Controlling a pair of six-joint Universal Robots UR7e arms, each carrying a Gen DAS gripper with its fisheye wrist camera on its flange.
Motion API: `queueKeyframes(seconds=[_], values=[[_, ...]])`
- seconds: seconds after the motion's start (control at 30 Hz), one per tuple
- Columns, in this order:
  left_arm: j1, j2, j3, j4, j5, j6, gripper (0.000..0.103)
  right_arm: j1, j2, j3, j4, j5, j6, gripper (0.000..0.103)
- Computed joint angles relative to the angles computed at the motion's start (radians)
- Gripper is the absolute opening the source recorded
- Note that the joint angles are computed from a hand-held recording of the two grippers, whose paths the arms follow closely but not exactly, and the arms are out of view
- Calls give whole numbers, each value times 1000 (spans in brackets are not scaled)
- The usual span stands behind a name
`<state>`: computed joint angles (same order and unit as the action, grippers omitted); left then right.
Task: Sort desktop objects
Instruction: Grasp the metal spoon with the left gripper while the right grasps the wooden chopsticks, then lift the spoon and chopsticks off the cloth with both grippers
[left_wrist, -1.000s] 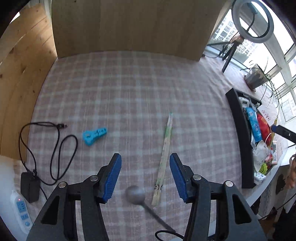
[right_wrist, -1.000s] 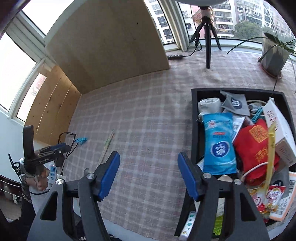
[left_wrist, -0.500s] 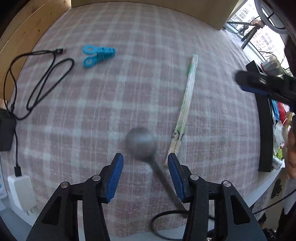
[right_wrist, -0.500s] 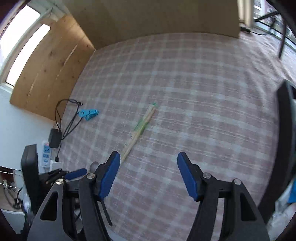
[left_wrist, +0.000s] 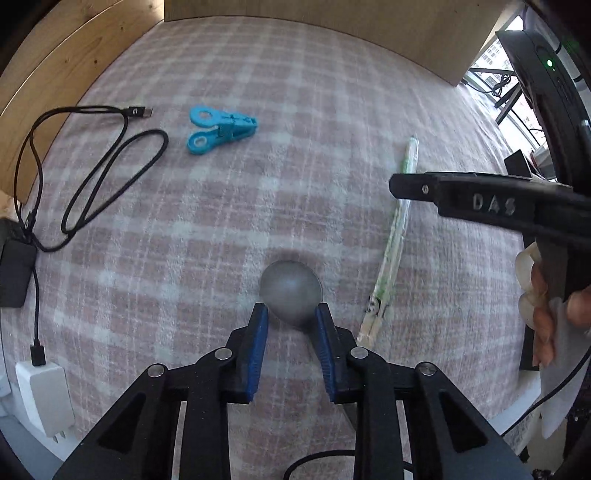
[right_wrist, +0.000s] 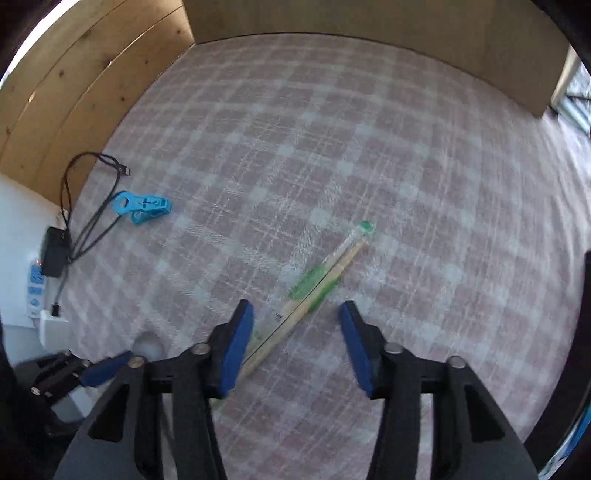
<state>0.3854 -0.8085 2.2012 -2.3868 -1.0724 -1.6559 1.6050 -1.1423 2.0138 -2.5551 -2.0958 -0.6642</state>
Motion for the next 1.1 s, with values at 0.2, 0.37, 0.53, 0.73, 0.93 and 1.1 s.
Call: queueKeyframes(seconds=[0.2,0.37,0.53,0.73,0.93,1.1], values=[[49,-19,-23,61,75,9,23,8,47,-21,-96,-27,-88,19],[58,-43,-18,46,106,10,17,-18,42,-104,91,23,95,23],[45,-47,-1,7,68,2,39,-64,-31,-103,265,82,189,34],[41,33,-62,74,70,9,42,-50,-102,53,141,23,-1,43],[25,34,-57,123,99,-57,14,-44,-131,197,-147,-64,-370,22],[9,-11,31,-14,71,-93,6,-78,-167,170,-65,-85,-353,13]])
